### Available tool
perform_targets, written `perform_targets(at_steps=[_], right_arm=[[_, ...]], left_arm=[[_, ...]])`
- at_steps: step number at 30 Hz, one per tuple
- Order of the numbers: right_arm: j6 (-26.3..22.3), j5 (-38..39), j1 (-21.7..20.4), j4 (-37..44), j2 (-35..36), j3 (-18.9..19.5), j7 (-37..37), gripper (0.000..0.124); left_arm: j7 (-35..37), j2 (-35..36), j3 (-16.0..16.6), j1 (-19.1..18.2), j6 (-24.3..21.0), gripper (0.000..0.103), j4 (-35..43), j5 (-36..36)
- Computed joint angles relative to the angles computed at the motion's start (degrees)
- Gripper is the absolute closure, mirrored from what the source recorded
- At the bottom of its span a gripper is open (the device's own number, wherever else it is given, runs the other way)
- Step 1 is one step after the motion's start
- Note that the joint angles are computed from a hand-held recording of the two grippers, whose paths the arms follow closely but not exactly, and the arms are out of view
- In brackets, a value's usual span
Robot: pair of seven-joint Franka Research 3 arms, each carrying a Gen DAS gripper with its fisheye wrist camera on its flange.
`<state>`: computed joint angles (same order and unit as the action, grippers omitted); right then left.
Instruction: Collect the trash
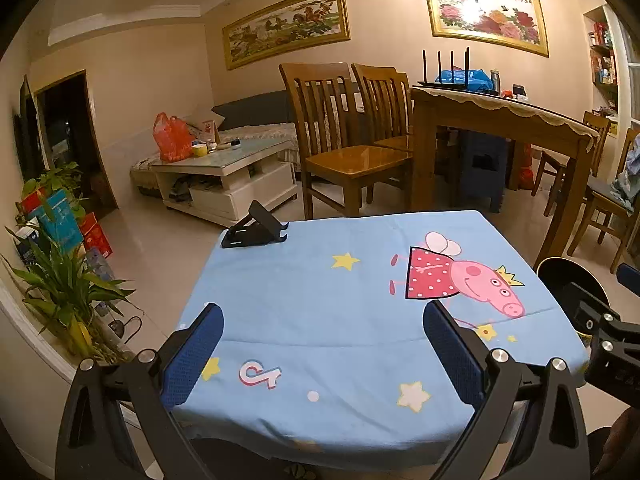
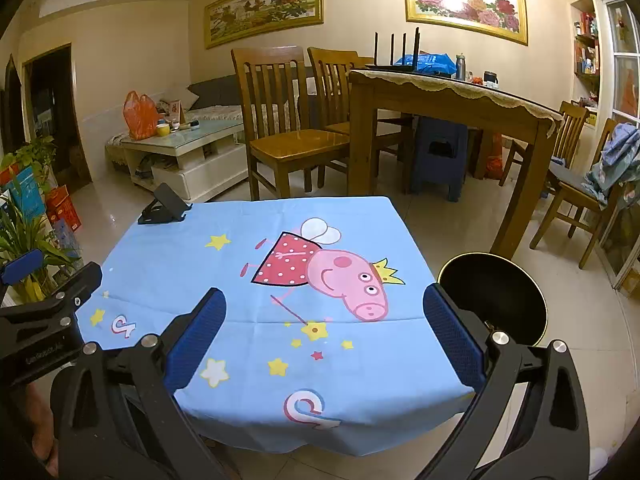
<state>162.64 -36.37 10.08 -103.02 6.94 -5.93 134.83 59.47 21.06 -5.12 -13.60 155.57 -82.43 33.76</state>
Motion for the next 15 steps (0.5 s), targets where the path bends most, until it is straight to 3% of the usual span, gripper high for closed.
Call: perform_targets(at_steps=[15], right_arm=[[0.21, -0.02, 0.15, -0.12, 0.03, -0.08, 0.18, 0.026]], left_arm=[[-0.85, -0.96, -0.01, 0.06, 0.94, 0.006, -1.42, 0.36]])
